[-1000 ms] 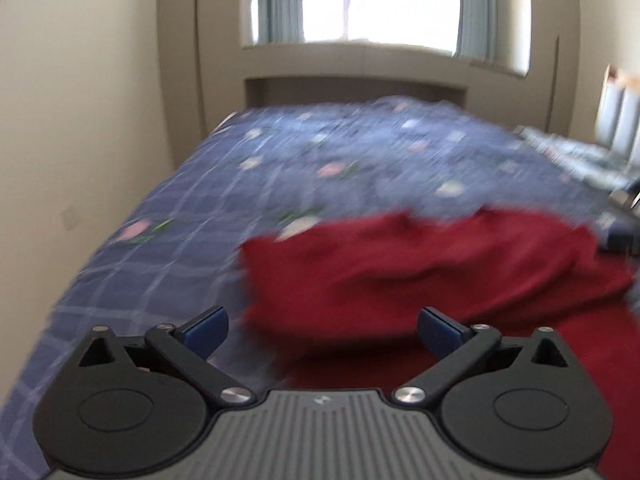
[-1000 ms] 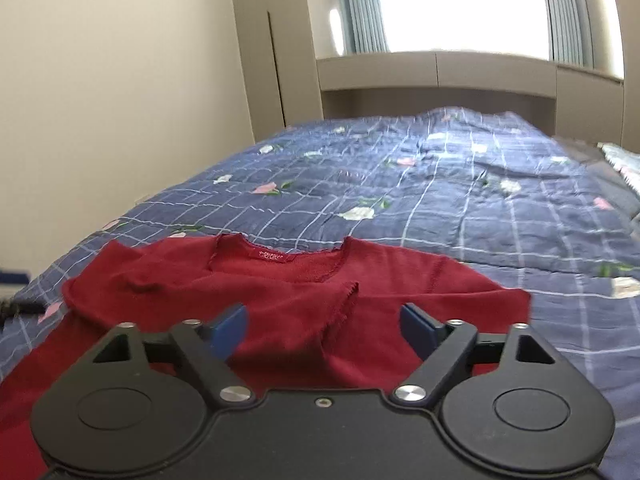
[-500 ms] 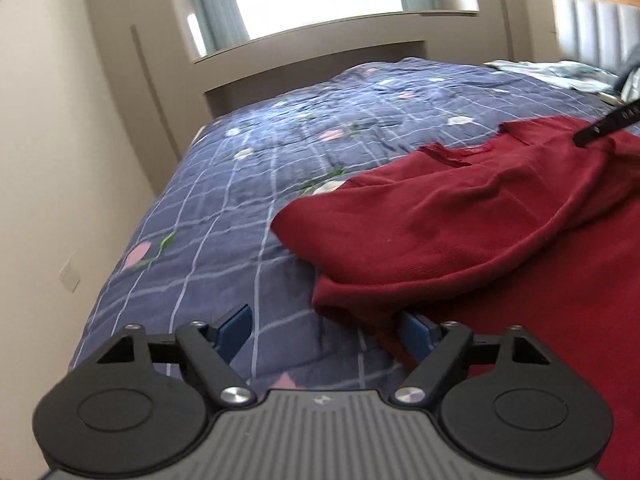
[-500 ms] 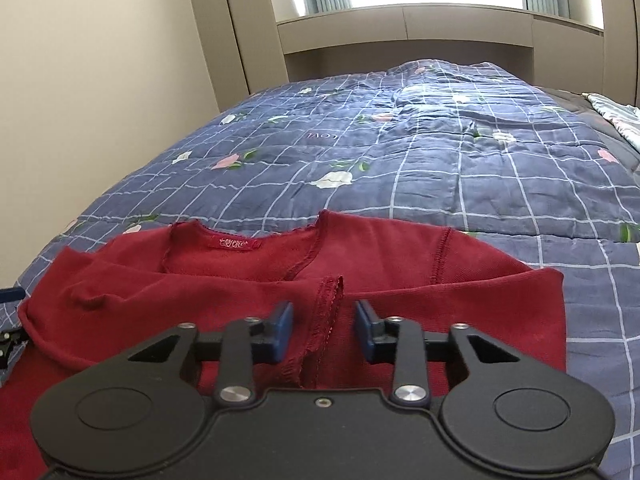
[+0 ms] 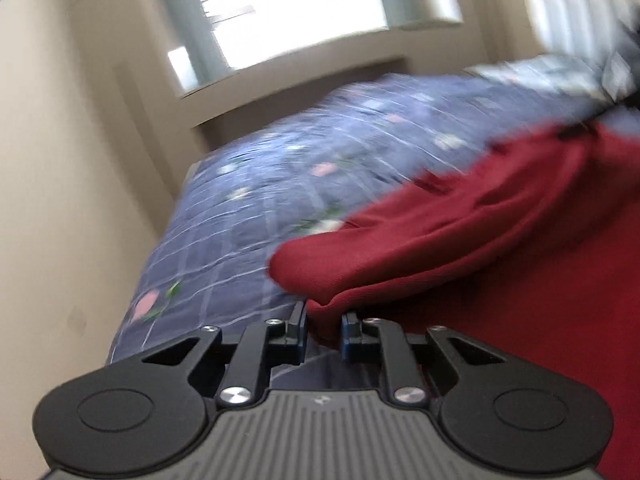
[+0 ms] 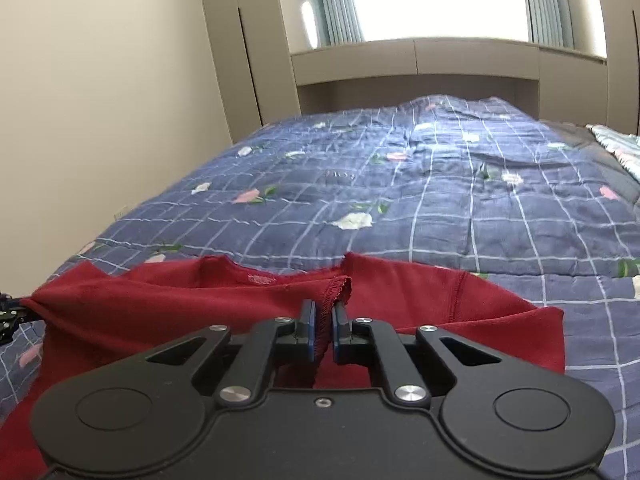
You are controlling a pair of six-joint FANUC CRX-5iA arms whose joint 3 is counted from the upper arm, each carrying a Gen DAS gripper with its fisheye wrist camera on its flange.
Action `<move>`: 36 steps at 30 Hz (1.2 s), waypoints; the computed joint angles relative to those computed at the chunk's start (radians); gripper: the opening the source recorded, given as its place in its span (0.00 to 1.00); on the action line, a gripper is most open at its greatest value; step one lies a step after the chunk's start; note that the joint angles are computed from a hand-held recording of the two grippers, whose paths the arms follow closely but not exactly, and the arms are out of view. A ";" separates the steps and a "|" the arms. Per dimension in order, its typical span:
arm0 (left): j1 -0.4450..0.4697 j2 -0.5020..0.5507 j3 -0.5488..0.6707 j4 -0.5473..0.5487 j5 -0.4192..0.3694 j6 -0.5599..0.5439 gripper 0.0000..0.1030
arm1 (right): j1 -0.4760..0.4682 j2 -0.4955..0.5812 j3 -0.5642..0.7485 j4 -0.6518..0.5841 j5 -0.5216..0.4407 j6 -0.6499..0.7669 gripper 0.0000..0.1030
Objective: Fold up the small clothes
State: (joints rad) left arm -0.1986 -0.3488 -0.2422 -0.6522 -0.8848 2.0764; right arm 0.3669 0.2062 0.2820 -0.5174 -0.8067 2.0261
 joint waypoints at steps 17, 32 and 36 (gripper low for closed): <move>0.313 -0.188 -0.204 0.510 0.091 -0.162 0.82 | 0.003 -0.055 -0.118 0.007 0.025 0.041 0.08; 0.541 0.052 -0.311 1.216 0.373 -0.433 0.08 | -0.017 -0.092 -0.168 -0.064 0.084 0.151 0.08; 0.476 0.017 -0.283 1.067 0.470 -0.416 0.07 | 0.011 -0.140 -0.242 0.001 0.221 0.133 0.07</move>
State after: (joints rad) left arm 0.2772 -0.3316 -0.5255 0.4144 -0.4149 1.6607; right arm 0.3776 0.0657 0.0397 -0.5167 -0.5857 2.1594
